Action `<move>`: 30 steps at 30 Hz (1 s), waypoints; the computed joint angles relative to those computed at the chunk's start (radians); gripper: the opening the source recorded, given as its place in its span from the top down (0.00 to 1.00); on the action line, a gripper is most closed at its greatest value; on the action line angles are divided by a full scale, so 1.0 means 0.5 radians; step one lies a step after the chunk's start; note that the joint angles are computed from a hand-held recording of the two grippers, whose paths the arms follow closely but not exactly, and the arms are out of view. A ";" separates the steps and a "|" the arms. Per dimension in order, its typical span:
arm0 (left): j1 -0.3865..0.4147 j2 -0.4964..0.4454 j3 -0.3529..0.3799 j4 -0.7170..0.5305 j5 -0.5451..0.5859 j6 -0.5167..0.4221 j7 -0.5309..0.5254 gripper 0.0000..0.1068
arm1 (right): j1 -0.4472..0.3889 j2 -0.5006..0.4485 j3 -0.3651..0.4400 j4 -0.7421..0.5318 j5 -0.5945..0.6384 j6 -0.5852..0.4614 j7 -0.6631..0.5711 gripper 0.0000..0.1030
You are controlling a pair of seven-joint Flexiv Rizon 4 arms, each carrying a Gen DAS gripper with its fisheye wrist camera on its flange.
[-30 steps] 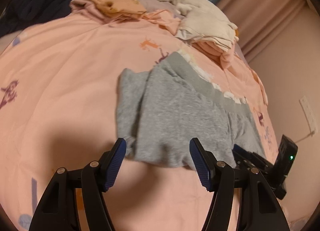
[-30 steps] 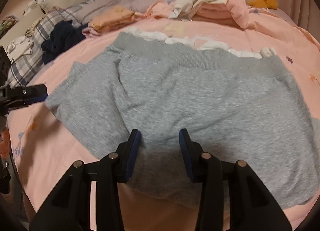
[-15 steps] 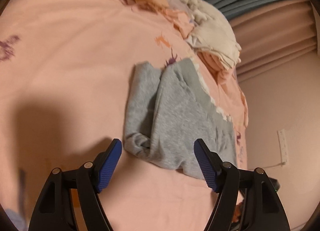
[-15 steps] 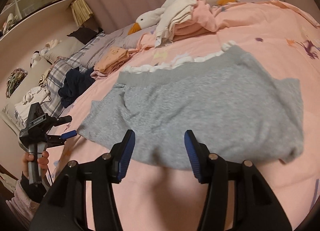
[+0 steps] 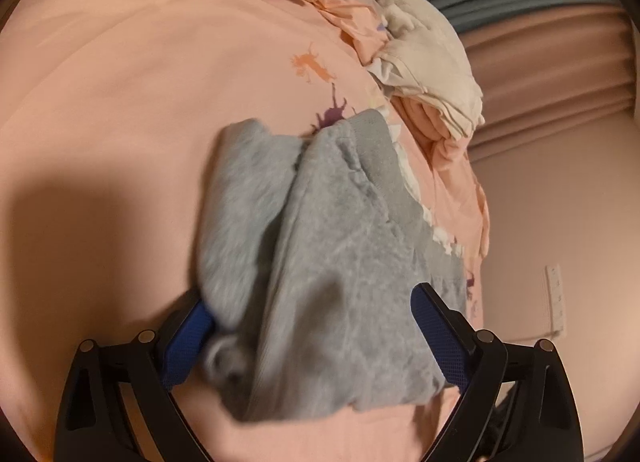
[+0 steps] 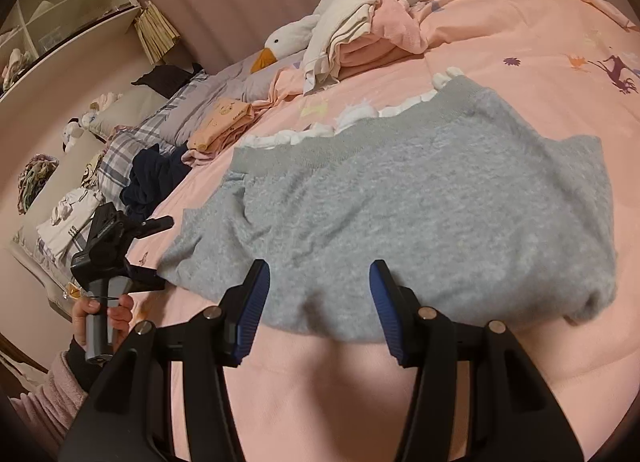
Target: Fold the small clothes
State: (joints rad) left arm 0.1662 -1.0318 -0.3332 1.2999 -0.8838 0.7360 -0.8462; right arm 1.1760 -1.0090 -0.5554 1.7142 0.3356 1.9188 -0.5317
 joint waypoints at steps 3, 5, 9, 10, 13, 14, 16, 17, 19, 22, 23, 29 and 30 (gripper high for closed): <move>-0.027 -0.091 -0.004 -0.161 0.046 -0.088 -0.049 0.12 | -0.019 -0.014 -0.003 -0.047 -0.025 -0.023 0.001 0.49; -0.036 -0.139 -0.012 -0.249 0.062 -0.147 -0.087 0.12 | -0.039 -0.020 0.008 -0.077 -0.053 -0.034 -0.002 0.49; -0.057 -0.148 -0.023 -0.286 0.090 -0.178 -0.058 0.13 | -0.125 -0.023 0.059 -0.166 -0.165 -0.111 -0.011 0.49; -0.062 -0.136 -0.026 -0.272 0.091 -0.159 -0.030 0.17 | -0.149 -0.027 0.066 -0.192 -0.199 -0.125 -0.011 0.49; -0.085 -0.070 0.005 -0.193 0.132 -0.081 0.053 0.35 | -0.262 -0.042 0.117 -0.315 -0.322 -0.198 -0.003 0.49; -0.090 -0.058 0.016 -0.181 0.148 -0.067 0.064 0.49 | -0.300 -0.047 0.132 -0.365 -0.368 -0.252 0.010 0.49; -0.094 -0.030 0.035 -0.153 0.181 -0.041 0.096 0.74 | -0.381 -0.069 0.148 -0.485 -0.484 -0.388 0.048 0.49; -0.101 -0.018 0.045 -0.140 0.197 -0.015 0.112 0.87 | -0.440 -0.083 0.186 -0.556 -0.546 -0.443 0.061 0.51; -0.107 0.018 0.060 -0.089 0.207 0.074 0.129 0.89 | -0.566 -0.122 0.270 -0.734 -0.667 -0.621 0.096 0.57; -0.083 0.053 0.038 -0.032 0.182 0.149 0.141 0.90 | -0.727 -0.206 0.393 -1.037 -0.845 -0.991 0.126 0.74; -0.074 0.055 0.027 -0.030 0.178 0.140 0.152 0.90 | -0.786 -0.238 0.464 -1.142 -0.888 -1.120 0.121 0.79; -0.084 0.110 0.023 0.013 0.188 0.161 0.208 0.90 | -0.953 -0.270 0.703 -1.353 -1.066 -1.444 0.076 0.84; -0.085 0.118 0.019 0.022 0.183 0.172 0.216 0.90 | -0.949 -0.239 0.706 -1.308 -1.094 -1.438 0.090 0.80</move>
State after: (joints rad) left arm 0.1235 -0.9726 -0.3235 1.3110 -0.7922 0.8219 -0.7381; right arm 0.7014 -1.1283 -0.2022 1.0602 -0.2112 1.1999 -0.4867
